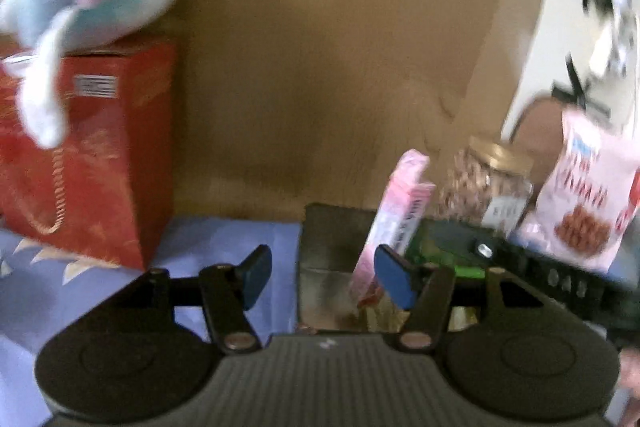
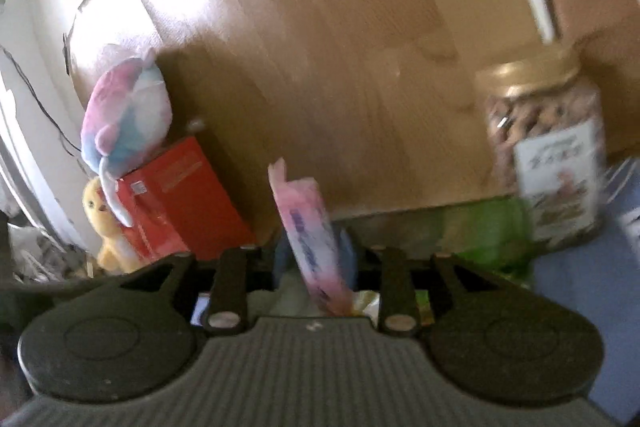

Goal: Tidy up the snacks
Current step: 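Lower the pink candy stick upright into the tin box, open right tool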

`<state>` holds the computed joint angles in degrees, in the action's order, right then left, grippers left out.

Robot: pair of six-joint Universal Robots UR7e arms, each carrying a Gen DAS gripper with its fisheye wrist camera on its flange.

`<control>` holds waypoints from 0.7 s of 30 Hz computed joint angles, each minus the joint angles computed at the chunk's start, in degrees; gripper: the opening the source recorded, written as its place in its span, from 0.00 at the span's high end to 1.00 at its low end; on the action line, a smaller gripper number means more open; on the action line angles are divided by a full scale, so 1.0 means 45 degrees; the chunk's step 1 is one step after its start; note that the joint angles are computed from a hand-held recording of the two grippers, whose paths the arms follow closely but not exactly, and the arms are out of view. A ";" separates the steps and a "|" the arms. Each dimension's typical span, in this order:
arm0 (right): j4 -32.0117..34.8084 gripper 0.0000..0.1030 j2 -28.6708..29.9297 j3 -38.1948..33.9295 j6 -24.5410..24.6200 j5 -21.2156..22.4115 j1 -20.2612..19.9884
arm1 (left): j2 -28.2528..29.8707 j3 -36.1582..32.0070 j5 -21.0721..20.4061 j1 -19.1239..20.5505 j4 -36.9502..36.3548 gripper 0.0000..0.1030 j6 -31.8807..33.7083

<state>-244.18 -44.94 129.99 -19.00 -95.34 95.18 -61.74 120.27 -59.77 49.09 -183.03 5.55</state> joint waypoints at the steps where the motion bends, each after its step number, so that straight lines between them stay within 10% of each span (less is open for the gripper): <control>1: -0.0496 0.64 -0.0054 0.0240 -0.0041 -0.0096 0.0014 | -0.0282 0.0133 -0.0109 0.0018 -0.0082 0.44 -0.0243; 9: -0.3588 0.64 0.0659 0.2886 -0.0148 0.1944 -0.0477 | -0.3105 0.2742 -0.0507 0.0013 -0.0701 0.43 -0.1709; 15: 0.0239 0.60 0.0747 0.2835 -0.2122 0.0953 0.0566 | -0.4045 0.3673 0.0311 0.0387 0.0711 0.43 -0.2412; 21: 0.2949 0.58 0.1245 0.1426 -0.3329 -0.0990 0.1680 | -0.4114 0.3582 -0.0891 0.1119 0.1697 0.43 -0.2720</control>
